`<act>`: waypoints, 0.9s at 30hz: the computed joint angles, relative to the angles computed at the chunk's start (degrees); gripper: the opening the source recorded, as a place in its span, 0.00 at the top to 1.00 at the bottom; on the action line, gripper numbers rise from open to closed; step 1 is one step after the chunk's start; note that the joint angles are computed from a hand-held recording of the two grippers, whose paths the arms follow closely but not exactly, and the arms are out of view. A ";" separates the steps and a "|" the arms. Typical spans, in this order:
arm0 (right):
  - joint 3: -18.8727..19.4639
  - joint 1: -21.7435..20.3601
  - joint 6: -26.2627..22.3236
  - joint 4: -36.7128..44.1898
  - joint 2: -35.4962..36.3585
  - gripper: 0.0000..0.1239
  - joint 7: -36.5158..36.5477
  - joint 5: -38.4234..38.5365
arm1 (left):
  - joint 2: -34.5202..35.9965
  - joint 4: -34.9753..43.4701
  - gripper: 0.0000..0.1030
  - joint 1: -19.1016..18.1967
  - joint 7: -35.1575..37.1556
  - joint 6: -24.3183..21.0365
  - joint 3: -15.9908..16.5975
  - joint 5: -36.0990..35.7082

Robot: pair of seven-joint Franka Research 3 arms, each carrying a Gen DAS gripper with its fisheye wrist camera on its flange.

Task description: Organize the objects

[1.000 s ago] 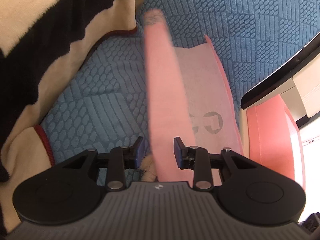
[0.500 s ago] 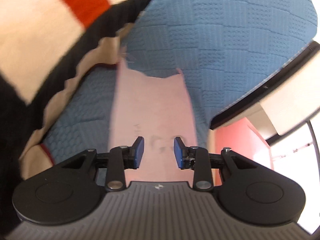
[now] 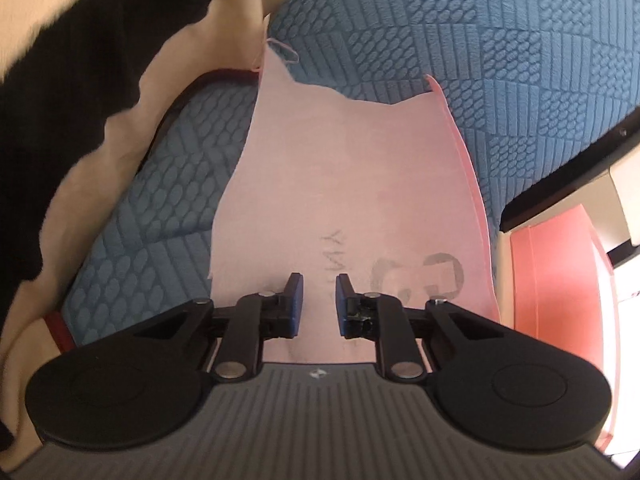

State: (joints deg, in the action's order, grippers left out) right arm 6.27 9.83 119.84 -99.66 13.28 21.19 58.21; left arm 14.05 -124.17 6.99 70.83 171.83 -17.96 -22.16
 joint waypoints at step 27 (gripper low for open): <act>1.06 -0.41 22.02 4.46 6.53 0.84 9.43 -6.98 | 2.54 2.76 0.80 -8.03 -19.52 0.53 6.97 22.51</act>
